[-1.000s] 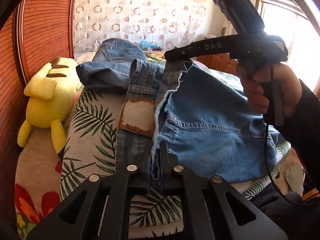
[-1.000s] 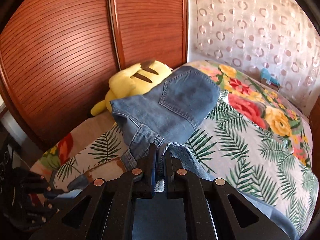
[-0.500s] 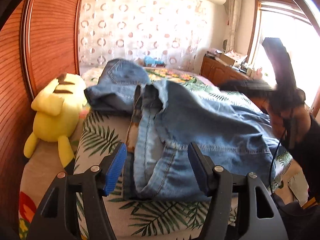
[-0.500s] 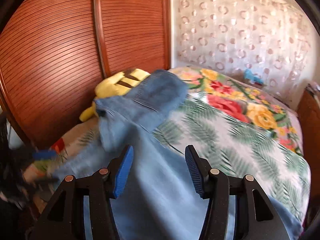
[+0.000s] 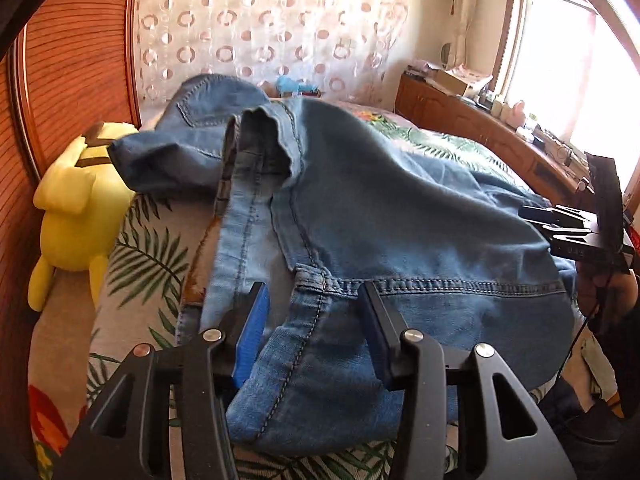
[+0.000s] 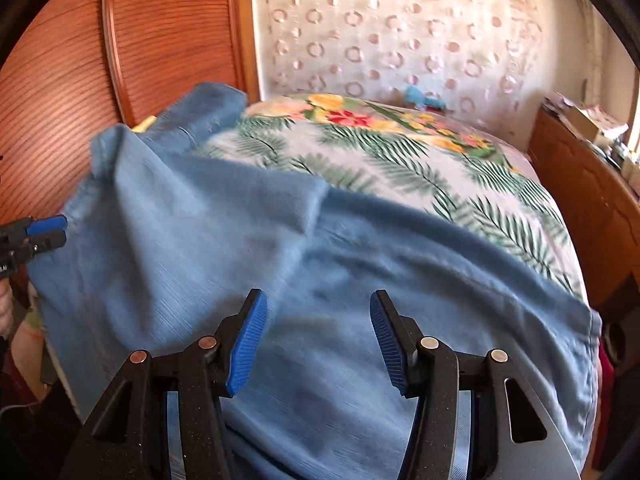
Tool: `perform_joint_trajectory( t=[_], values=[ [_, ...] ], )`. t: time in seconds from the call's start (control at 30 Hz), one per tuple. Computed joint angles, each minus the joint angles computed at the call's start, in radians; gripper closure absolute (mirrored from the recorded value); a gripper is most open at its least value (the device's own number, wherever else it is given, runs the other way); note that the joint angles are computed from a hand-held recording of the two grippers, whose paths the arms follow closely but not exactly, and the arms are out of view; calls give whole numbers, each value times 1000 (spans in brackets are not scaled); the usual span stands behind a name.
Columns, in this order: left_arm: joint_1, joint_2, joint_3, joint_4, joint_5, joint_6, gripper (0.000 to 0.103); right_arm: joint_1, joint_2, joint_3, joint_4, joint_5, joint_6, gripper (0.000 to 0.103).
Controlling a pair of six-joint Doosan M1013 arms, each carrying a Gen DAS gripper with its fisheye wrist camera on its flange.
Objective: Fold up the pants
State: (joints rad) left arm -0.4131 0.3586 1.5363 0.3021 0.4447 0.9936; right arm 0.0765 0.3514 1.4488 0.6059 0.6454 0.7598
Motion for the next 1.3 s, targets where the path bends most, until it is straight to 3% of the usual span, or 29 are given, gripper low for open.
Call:
perform_joint_trajectory(
  t=[0.13, 0.2, 0.27, 0.3, 0.37, 0.63, 0.73, 0.87, 0.93, 1.0, 1.3],
  values=[
    [0, 5, -2, -8, -4, 11, 53, 0, 6, 12, -50, -34, 45, 47],
    [-2, 5, -2, -9, -11, 17, 54, -2, 10, 8, -35, -13, 53, 47],
    [-5, 5, -3, -22, -22, 44, 64, -3, 2, 16, -22, -32, 41, 47],
    [-7, 5, -4, -21, -23, 50, 74, -3, 1, 18, -31, -35, 47, 47],
    [-8, 2, 0, -33, -33, 66, 81, -1, 0, 24, -40, -38, 60, 47],
    [-15, -96, 82, 145, -120, -121, 83, 5, -1, 30, -83, -63, 104, 47],
    [-2, -122, 99, 89, -100, -85, 83, 2, -1, 30, -69, -57, 100, 47],
    [0, -124, 103, 53, -50, -42, 80, 2, 4, 25, -74, -53, 104, 47],
    [-2, -120, 103, 71, -35, -62, 73, 1, 4, 24, -74, -52, 103, 47],
    [-3, -120, 108, 117, -43, -120, 54, 1, 5, 23, -76, -51, 104, 47],
    [-2, -99, 82, 238, -48, -229, 53, 3, 9, 21, -85, -54, 108, 47]
  ],
)
